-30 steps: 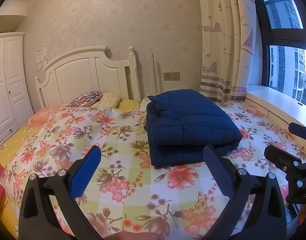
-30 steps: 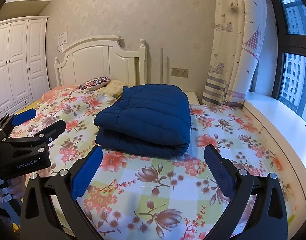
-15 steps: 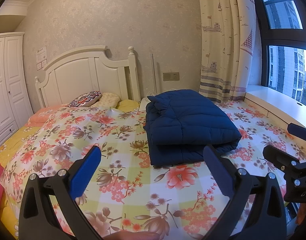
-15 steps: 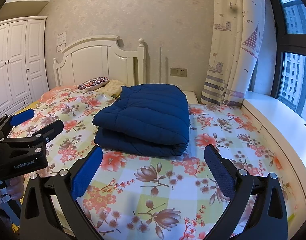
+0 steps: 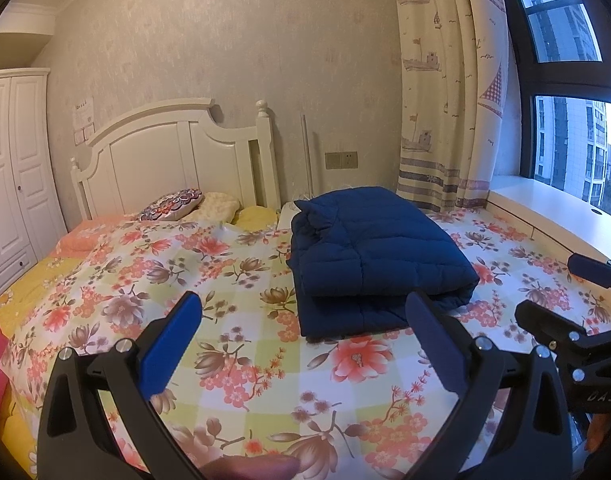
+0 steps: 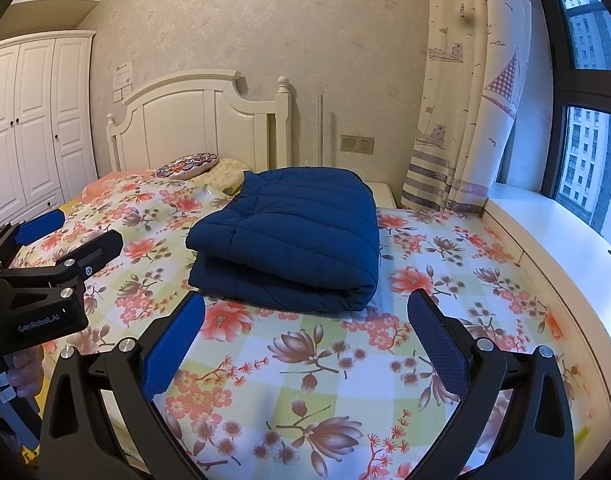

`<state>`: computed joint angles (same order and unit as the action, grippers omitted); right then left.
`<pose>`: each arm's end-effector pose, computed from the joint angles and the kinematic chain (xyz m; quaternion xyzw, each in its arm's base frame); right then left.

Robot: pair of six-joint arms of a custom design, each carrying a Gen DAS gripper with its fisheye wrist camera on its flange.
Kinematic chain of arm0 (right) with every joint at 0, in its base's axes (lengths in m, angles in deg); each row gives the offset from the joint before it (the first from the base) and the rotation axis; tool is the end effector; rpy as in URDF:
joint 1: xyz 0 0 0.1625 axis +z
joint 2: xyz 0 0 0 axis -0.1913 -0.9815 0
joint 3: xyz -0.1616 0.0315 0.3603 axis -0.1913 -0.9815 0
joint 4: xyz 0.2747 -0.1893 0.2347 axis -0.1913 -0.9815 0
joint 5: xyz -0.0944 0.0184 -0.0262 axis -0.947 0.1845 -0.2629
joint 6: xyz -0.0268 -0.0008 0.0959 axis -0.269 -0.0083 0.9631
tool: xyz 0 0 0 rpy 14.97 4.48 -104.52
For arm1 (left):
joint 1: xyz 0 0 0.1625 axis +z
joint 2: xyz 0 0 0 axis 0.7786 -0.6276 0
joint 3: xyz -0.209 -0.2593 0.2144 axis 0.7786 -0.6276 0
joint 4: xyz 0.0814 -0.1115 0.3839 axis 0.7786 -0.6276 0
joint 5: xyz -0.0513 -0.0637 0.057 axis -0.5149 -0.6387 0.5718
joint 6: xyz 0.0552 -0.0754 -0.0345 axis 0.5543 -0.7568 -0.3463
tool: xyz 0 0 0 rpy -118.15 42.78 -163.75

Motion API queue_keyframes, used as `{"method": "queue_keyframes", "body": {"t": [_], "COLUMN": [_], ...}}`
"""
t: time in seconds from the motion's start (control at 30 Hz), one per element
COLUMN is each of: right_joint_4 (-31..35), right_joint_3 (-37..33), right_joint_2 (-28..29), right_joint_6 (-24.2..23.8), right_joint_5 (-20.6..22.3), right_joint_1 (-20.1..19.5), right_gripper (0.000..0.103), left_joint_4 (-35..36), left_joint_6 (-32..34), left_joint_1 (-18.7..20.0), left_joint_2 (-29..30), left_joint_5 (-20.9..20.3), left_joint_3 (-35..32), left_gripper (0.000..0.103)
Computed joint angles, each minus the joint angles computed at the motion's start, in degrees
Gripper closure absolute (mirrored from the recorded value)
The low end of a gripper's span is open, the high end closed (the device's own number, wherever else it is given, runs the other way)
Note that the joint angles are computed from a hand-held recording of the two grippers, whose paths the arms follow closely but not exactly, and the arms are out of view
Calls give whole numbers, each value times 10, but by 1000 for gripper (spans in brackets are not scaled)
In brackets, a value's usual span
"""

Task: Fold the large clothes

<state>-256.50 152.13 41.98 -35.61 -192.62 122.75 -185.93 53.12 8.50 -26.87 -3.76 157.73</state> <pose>0.3724 -0.6490 0.0260 0.4188 -0.8071 0.3704 0.1896 -0.0700 -0.5561 0.3258 0.0997 0.7002 -0.5494 0.4449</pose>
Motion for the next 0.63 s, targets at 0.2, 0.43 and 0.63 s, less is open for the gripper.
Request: {"method": "queue_keyframes", "body": {"t": [0.2,0.43,0.63], "right_joint_4": [2,22,17], "right_joint_3": [2,-15,-151], "right_joint_2": [0,7,37], "right_joint_6": [-5,-7,-74], "right_joint_5": [0,-6,-117], "right_joint_1": [-2,-7,-30], "right_gripper": [6,6,6], "left_joint_4": [7,87,257], "left_joint_6": [-5,-55,-174], "left_joint_1": [0,20,92], "left_joint_2": [-1,-23,-83], "left_joint_5": [-3,-45,-27], "left_joint_3": [0,12,-39], "left_gripper": [2,2,2]}}
